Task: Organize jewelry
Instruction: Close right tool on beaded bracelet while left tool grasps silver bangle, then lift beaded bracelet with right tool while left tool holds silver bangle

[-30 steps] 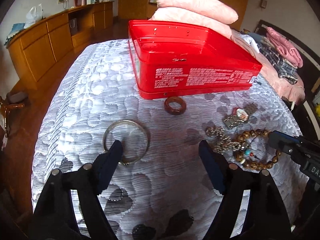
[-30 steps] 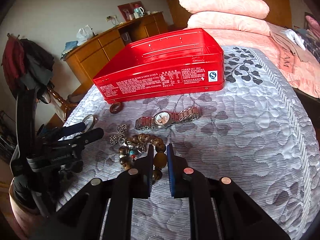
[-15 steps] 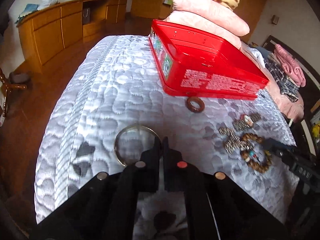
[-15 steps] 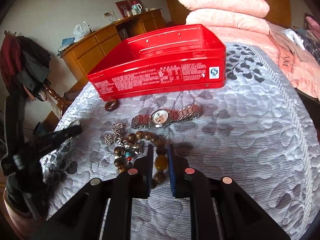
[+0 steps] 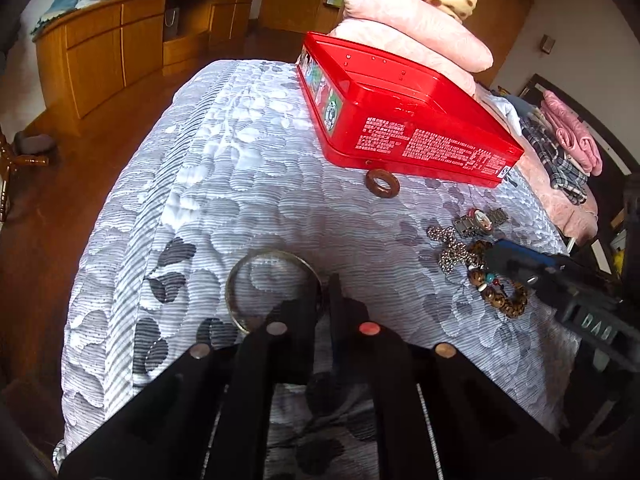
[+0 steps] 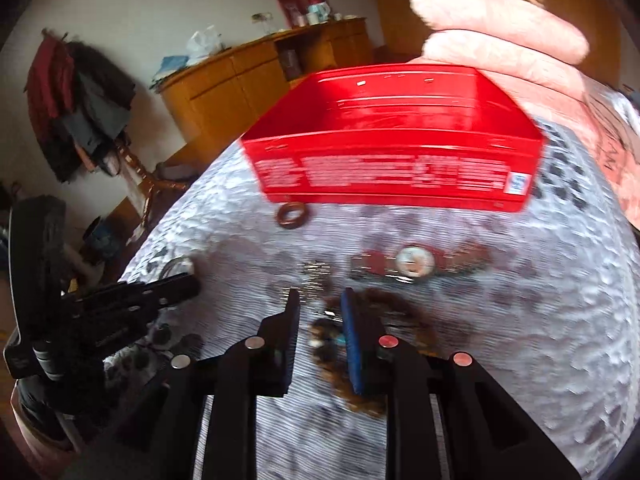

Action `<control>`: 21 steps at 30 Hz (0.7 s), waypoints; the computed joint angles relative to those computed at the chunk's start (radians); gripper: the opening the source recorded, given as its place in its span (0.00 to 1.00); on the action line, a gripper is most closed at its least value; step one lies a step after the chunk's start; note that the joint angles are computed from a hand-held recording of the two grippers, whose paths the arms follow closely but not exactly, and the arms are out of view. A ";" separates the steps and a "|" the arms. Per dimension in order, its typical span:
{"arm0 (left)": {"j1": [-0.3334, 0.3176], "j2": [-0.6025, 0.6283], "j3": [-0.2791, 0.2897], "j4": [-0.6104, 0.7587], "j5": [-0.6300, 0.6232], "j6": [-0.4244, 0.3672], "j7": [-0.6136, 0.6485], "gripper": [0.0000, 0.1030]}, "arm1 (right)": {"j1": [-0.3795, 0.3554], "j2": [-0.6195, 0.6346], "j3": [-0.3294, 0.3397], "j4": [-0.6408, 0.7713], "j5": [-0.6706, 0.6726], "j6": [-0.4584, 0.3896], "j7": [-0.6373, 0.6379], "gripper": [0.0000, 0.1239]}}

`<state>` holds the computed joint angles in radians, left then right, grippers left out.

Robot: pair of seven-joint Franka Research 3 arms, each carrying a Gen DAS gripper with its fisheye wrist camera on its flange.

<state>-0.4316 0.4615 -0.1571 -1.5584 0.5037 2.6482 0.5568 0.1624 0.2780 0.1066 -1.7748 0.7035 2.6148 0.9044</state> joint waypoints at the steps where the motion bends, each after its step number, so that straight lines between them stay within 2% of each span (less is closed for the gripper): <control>1: 0.002 0.004 -0.003 0.004 -0.004 0.007 0.005 0.13 | 0.007 0.009 -0.003 0.010 -0.017 -0.004 0.013 0.23; 5: -0.010 0.016 0.003 0.026 0.009 -0.011 0.011 0.18 | 0.026 0.026 -0.008 0.024 -0.069 0.020 0.048 0.37; 11: -0.026 0.028 0.010 0.053 0.028 -0.040 0.020 0.24 | 0.026 0.058 -0.004 0.056 -0.111 0.025 0.067 0.38; 13: -0.029 0.028 0.014 0.054 0.034 -0.044 0.009 0.23 | 0.029 0.060 -0.003 0.052 -0.124 0.041 0.068 0.36; 15: -0.031 0.029 0.017 0.057 0.039 -0.051 0.001 0.18 | 0.052 0.052 -0.023 0.033 -0.182 0.076 0.102 0.27; 18: -0.031 0.032 0.018 0.063 0.043 -0.063 -0.005 0.12 | 0.041 0.046 -0.016 0.023 -0.188 0.079 0.106 0.20; 21: -0.033 0.033 0.020 0.071 0.051 -0.080 -0.012 0.10 | 0.039 0.023 -0.016 -0.009 -0.203 0.094 0.104 0.17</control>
<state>-0.4649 0.4950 -0.1372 -1.4878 0.5546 2.5677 0.5452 0.2014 0.3009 0.0909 -1.7836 0.5008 2.7085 1.0087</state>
